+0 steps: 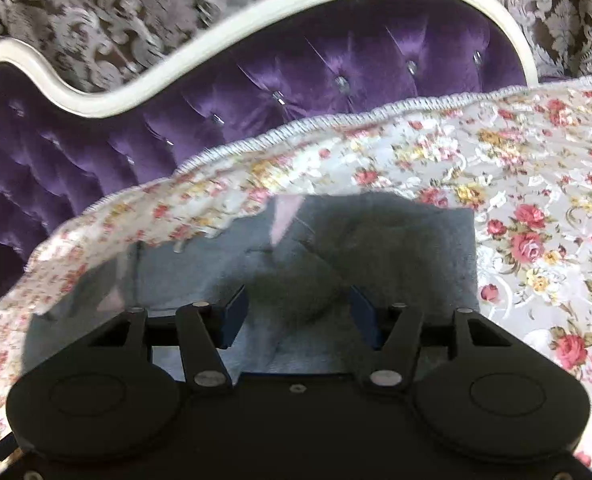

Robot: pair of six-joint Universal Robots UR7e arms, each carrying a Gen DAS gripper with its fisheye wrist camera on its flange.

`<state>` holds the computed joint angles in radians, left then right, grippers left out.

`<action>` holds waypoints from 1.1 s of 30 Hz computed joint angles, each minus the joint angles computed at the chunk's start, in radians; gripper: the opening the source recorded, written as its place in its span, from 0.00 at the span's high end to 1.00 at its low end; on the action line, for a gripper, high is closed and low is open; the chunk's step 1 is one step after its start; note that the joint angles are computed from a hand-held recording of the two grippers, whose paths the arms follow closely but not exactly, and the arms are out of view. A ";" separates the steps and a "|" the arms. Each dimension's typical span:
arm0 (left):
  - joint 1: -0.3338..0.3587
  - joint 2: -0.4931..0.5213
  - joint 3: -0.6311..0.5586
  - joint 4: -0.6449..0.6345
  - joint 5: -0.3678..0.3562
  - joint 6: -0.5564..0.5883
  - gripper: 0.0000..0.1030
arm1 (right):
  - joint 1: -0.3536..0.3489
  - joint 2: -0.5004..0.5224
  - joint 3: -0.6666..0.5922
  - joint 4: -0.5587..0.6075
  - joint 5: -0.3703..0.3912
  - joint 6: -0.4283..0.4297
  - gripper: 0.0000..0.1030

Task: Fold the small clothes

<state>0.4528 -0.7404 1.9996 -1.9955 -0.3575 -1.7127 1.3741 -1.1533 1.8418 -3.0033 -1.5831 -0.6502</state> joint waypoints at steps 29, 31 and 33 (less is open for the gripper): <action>-0.002 -0.001 0.007 -0.012 0.000 0.001 0.11 | -0.095 -0.158 0.150 -0.037 0.057 -0.147 0.53; -0.002 -0.002 0.009 -0.012 0.000 0.000 0.11 | -0.099 -0.159 0.146 -0.038 0.081 -0.130 0.41; -0.002 -0.001 0.007 -0.011 0.000 0.000 0.11 | -0.095 -0.154 0.136 -0.040 0.079 -0.122 0.41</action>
